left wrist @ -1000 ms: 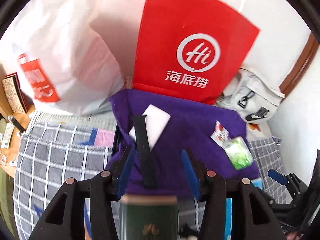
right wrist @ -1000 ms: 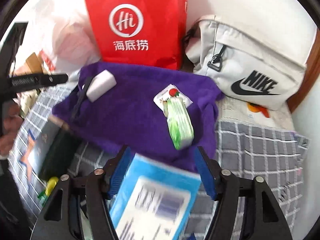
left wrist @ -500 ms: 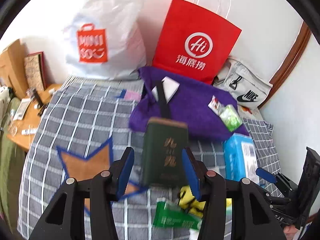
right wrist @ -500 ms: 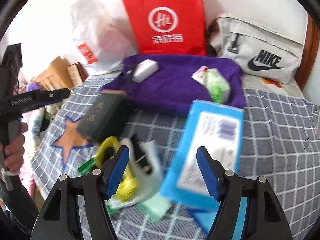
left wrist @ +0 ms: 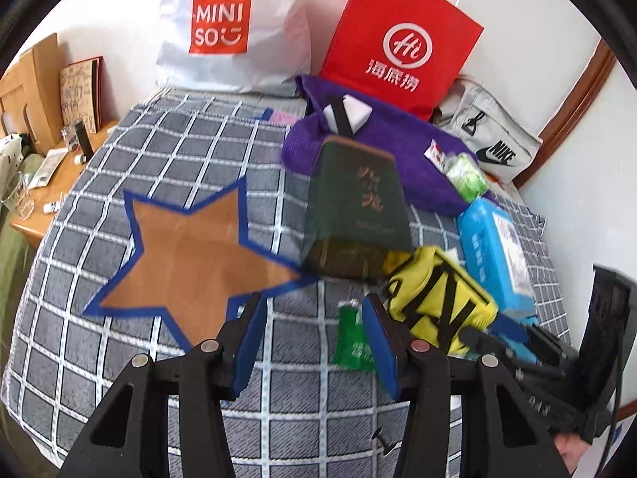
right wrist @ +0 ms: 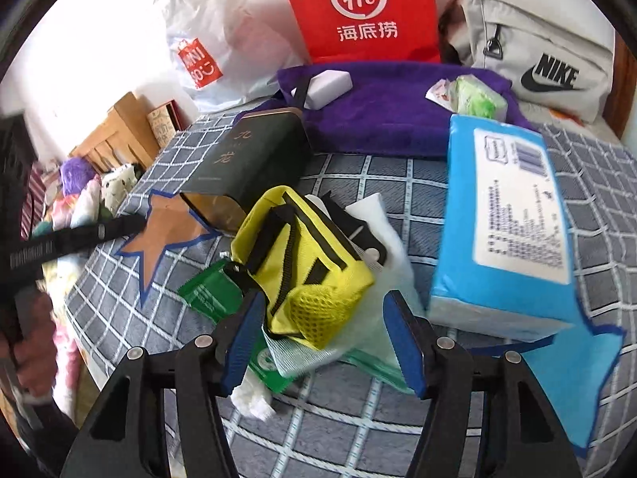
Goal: Organize soft objects
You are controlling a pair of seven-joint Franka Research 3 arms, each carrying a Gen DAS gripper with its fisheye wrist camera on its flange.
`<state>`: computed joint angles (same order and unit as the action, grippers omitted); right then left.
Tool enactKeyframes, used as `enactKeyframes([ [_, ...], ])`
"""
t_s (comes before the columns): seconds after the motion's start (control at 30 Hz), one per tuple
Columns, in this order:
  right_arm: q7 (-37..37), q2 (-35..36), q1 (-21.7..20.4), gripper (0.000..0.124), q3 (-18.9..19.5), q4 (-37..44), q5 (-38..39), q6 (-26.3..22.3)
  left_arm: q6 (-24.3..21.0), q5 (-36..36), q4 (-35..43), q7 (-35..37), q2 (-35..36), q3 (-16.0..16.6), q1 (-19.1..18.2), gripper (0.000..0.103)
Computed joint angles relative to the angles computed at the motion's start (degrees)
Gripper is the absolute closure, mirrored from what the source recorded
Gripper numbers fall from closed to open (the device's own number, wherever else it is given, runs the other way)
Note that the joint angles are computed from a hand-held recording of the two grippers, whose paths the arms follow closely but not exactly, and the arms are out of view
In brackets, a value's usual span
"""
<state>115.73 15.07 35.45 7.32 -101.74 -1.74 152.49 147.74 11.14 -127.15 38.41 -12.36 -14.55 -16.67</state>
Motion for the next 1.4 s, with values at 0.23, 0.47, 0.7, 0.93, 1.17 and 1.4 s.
enactKeyframes([
  [0.23,6.13,1.01,2.69,0.087,-2.55,1.57,-9.69,-0.99,-0.61,-2.70,-1.43,1.06,-0.29,0.44,-0.73,0.056],
  [0.47,8.00,-7.42,0.18,0.091,-1.42,-7.93,-8.74,7.97,-1.67,-3.68,-1.18,0.53,0.15,-0.18,-1.31,0.056],
  [0.7,9.67,-16.62,-4.18,0.092,1.41,-18.51,-8.60,10.88,-1.71,-6.93,-0.43,1.46,1.98,-0.73,-3.53,0.056],
  [0.93,7.48,-22.84,-8.33,0.092,3.74,-27.26,-4.93,10.73,1.82,-10.40,0.89,0.56,5.27,-1.28,-4.77,0.056],
  [1.17,1.69,-22.87,-9.76,0.087,4.56,-29.95,1.35,9.96,5.65,-5.48,2.39,-7.77,8.82,-2.19,-4.05,0.067],
  [1.4,0.30,-20.91,-9.68,0.077,4.59,-29.22,1.00,8.11,5.25,-2.30,3.38,-10.46,10.00,-1.76,-3.70,0.088],
])
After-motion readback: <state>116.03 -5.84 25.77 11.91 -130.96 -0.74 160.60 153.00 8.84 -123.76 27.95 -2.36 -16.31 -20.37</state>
